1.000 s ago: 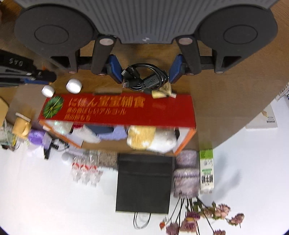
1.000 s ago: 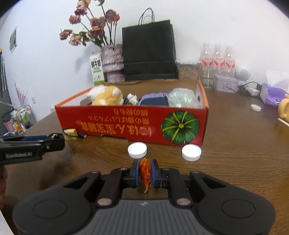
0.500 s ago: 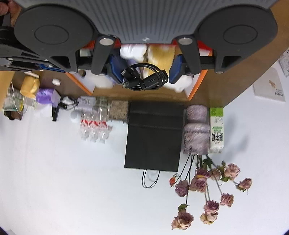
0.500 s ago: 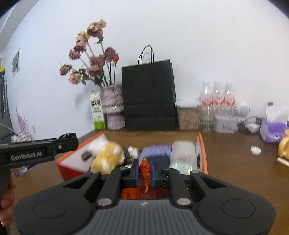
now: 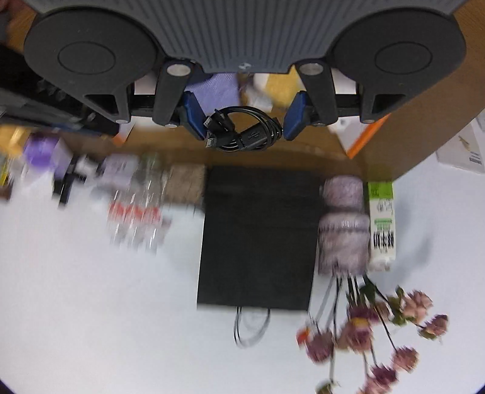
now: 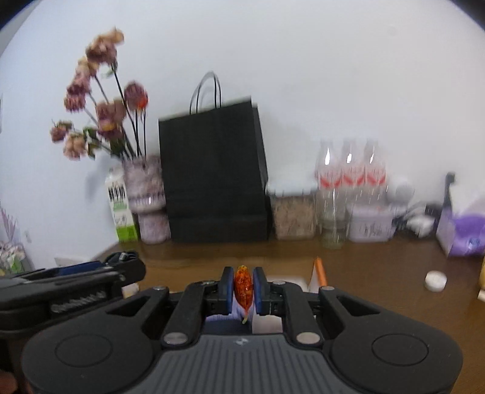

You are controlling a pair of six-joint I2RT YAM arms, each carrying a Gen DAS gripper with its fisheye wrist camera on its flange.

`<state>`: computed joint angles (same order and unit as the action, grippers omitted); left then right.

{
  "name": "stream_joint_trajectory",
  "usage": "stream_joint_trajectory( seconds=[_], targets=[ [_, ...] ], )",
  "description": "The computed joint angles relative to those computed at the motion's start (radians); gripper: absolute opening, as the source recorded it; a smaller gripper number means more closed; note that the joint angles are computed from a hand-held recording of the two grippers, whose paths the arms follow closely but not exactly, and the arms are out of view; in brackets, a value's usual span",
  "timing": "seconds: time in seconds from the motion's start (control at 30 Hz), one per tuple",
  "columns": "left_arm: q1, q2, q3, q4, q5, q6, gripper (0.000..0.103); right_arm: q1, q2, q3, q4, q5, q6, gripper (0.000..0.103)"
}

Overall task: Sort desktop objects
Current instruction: 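Carry the dried flower and black cable over the box with both tools, then open both tools to drop the flower and cable into the box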

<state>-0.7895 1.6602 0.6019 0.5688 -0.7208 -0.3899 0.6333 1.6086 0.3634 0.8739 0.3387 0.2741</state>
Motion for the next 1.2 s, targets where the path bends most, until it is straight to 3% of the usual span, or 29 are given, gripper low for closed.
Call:
stream_joint_trajectory(
  seconds=[0.2, 0.57, 0.6, 0.67, 0.7, 0.8, 0.83, 0.87, 0.9, 1.2],
  targets=[
    [0.011, 0.063, 0.010, 0.006, -0.017, 0.009, 0.057, -0.014, 0.065, 0.013, -0.001, -0.041, 0.006, 0.012],
    [-0.013, 0.079, -0.005, 0.036, -0.069, 0.034, 0.061, 0.019, 0.106, -0.003, 0.043, 0.004, -0.003, 0.015],
    [-0.021, 0.079, -0.010, 0.050, -0.087, 0.042, 0.070, 0.023, 0.105, -0.010, 0.053, 0.011, -0.004, 0.018],
    [-0.036, 0.076, -0.038, 0.122, -0.118, 0.073, 0.088, 0.027, 0.090, -0.017, 0.051, 0.015, -0.008, 0.040],
    [-0.049, 0.078, -0.058, 0.181, -0.147, 0.096, 0.090, 0.031, 0.081, -0.027, 0.058, 0.016, -0.011, 0.057],
    [-0.075, 0.072, -0.075, 0.238, -0.242, 0.117, 0.103, 0.046, 0.045, -0.063, 0.100, 0.057, -0.021, 0.075],
    [-0.079, 0.071, -0.089, 0.272, -0.258, 0.116, 0.103, 0.047, 0.037, -0.071, 0.113, 0.068, -0.021, 0.092],
    [-0.079, 0.063, -0.098, 0.283, -0.259, 0.110, 0.103, 0.049, 0.032, -0.082, 0.134, 0.072, -0.023, 0.099],
    [-0.078, 0.053, -0.102, 0.276, -0.255, 0.103, 0.103, 0.050, 0.030, -0.089, 0.155, 0.071, -0.027, 0.103],
    [-0.089, 0.044, -0.094, 0.235, -0.282, 0.090, 0.103, 0.072, 0.024, -0.095, 0.158, 0.090, -0.035, 0.103]
  ],
)
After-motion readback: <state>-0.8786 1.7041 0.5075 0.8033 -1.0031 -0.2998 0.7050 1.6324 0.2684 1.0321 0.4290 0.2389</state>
